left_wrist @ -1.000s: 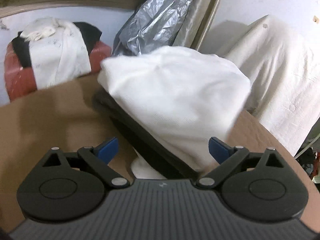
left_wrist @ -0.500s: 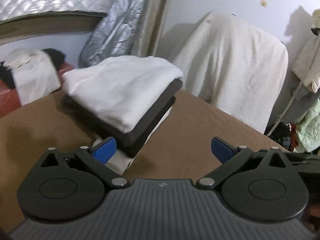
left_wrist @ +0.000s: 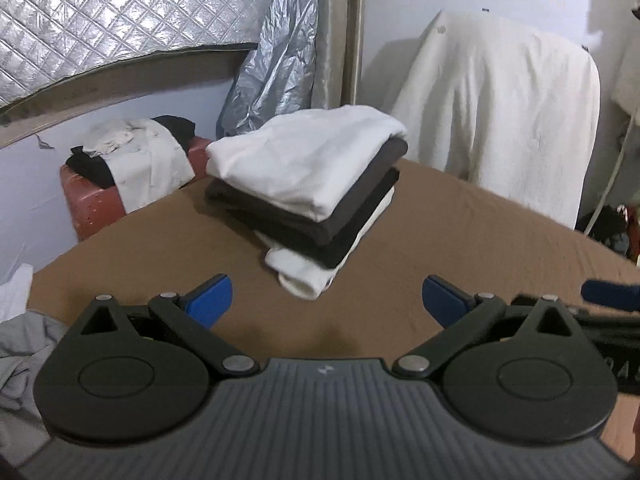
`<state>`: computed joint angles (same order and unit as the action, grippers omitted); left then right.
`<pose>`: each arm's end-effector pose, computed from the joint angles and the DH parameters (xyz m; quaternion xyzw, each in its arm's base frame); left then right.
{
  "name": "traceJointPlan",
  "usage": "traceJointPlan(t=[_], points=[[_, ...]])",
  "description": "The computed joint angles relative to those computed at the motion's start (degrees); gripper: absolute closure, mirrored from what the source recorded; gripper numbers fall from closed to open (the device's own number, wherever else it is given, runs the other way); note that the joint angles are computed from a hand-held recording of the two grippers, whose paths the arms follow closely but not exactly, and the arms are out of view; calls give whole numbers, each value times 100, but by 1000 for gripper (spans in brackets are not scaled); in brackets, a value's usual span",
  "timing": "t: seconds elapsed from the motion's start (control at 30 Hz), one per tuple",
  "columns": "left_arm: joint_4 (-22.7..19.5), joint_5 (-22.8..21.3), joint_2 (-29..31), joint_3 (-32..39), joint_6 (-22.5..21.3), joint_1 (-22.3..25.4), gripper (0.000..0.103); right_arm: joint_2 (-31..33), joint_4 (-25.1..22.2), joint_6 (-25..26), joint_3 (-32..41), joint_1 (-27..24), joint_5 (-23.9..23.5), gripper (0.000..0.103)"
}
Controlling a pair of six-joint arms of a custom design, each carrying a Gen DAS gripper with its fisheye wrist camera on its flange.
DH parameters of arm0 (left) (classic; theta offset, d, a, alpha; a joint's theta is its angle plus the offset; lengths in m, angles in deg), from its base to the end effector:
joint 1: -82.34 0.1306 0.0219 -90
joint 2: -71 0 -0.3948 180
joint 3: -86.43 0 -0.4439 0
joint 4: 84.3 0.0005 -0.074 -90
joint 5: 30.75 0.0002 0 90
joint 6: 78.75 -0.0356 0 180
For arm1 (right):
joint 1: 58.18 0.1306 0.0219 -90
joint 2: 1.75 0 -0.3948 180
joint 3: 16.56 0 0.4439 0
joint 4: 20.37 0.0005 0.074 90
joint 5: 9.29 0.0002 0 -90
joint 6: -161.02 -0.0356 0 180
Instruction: Fold clothes
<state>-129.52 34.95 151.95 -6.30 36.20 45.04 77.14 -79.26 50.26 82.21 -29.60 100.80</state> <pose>0.3934 -0.2819 0.5024 0.0046 0.8866 -0.0554 0.4591 0.3983 0.2025 0.6012 0.0143 0.8918 0.0338 0.4509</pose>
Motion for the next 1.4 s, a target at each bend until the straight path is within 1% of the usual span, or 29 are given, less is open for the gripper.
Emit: traceJointPlan(t=[0.07, 0.13, 0.2, 0.27, 0.4, 0.47, 0.57, 0.67, 0.7, 0.77, 0.83, 0.93, 0.97, 1.03, 1.17, 1.27, 1.4], points=[[-186, -17, -36, 17, -18, -21, 0, -109, -12, -62, -88, 83, 98, 15], [-295, -191, -150, -43, 75, -102, 0, -226, -22, -117, -178, 171, 207, 15], [-330, -223, -206, -81, 77, -158, 0, -340, -35, -173, -265, 263, 320, 15], [-335, -176, -245, -108, 11, -218, 0, -422, -16, -235, -341, 367, 557, 15], [-442, -454, -250, -124, -37, -401, 0, -580, 119, -362, -490, 507, 790, 15], [-525, -483, -251, -131, 22, -432, 0, -654, 193, -329, -574, 581, 952, 14], [-727, -509, -249, -127, 149, -503, 0, -748, 284, -113, -673, 569, 902, 14], [-982, -575, -174, -15, 112, -579, 0, -739, 83, -185, -619, 549, 1019, 14], [-997, -601, -171, -3, 60, -591, 0, -718, -47, -194, -575, 574, 1115, 14], [-1034, -704, -163, 19, 34, -625, 0, -740, -145, -153, -582, 659, 1266, 14], [-1100, -771, -156, 27, 24, -670, 0, -793, -195, -219, -634, 714, 1273, 14], [-1220, -801, -130, 16, -47, -733, 0, -852, -325, -468, -690, 748, 1089, 14], [-1276, -812, -113, 16, -67, -756, 0, -881, -331, -448, -722, 772, 1038, 14], [-1322, -774, -99, -4, -54, -778, 0, -933, -330, -346, -784, 853, 1103, 14], [-1249, -707, -93, -64, 75, -802, 0, -1037, -197, -122, -930, 942, 1291, 14], [-1063, -673, -115, -167, -123, -785, 0, -1137, -42, -273, -1067, 873, 1133, 14], [-1082, -683, -53, -175, -154, -732, 0, -1245, 193, -316, -1230, 823, 799, 13]])
